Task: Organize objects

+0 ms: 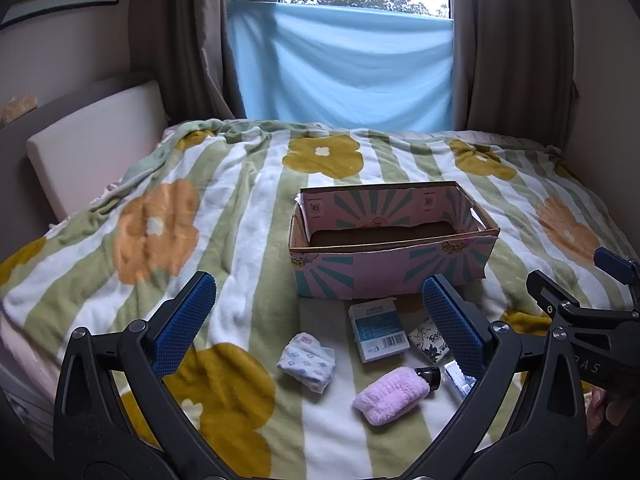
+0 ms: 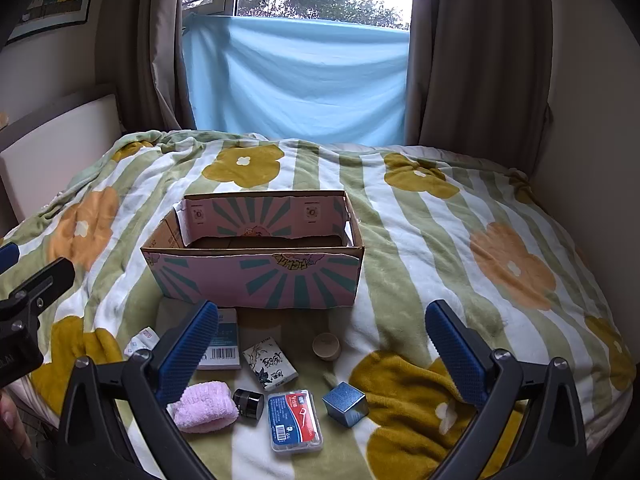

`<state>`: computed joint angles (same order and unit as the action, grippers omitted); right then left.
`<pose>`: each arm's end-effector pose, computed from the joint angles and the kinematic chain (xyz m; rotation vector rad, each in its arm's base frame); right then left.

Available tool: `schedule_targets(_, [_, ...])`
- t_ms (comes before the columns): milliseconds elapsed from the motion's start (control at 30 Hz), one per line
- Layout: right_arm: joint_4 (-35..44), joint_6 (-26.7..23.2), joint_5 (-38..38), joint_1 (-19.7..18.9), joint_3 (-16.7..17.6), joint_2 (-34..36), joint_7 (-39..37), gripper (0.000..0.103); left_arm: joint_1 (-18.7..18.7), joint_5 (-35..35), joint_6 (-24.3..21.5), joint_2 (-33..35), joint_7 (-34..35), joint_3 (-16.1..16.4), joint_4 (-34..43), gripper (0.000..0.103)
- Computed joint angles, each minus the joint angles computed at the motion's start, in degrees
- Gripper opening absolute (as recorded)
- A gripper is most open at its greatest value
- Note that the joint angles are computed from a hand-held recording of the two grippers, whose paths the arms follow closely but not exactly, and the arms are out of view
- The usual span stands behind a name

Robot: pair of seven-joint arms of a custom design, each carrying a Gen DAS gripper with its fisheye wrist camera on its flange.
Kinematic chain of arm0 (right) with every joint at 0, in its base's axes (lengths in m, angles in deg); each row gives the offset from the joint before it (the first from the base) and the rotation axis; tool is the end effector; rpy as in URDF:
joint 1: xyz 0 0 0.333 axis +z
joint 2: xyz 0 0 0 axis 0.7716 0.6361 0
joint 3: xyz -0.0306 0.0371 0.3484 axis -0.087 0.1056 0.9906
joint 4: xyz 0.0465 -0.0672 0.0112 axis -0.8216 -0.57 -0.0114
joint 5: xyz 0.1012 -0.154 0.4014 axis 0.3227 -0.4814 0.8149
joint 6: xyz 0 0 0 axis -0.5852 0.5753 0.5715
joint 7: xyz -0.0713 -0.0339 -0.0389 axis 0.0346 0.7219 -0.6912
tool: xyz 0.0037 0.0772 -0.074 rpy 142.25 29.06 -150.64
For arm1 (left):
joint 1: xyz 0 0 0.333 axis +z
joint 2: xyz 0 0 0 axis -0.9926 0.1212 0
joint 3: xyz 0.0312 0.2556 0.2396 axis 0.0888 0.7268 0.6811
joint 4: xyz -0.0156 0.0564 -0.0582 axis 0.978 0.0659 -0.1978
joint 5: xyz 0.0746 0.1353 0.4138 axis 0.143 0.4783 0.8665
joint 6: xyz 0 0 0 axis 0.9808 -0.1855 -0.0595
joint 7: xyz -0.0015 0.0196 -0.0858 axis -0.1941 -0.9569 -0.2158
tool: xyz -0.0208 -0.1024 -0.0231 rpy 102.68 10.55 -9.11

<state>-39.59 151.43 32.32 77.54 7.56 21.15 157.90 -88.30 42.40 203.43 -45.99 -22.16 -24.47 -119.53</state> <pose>0.6507 0.3362 0.6543 -1.4912 1.9347 -1.0340 0.6446 -0.1766 0.6726 -1.5901 1.6733 -0.8705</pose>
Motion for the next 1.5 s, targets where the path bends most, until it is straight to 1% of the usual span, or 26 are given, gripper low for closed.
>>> schedule_targets(167, [-0.11,0.06,0.10,-0.05,0.01,-0.09,-0.04,0.102,0.02,-1.02,-0.31,0.00,0.61,-0.03,-0.07,0.103])
schedule_targets(800, [0.39,-1.23,-0.17,0.28,-0.03,0.14,0.89,0.102,0.18,0.43,0.15,-0.18,-0.02,0.12,-0.52,0.103])
schedule_targets(1167, [0.35,-1.24,-0.16,0.26,0.02,0.12,1.00,0.102,0.17,-0.44,0.59,-0.27,0.71,0.06,-0.65,0.103])
schedule_targets(1500, [0.51,-1.23,0.28,0.30,0.03,0.29,1.01,0.102,-0.02,0.19,-0.55,0.05,1.06,-0.05,-0.24,0.103])
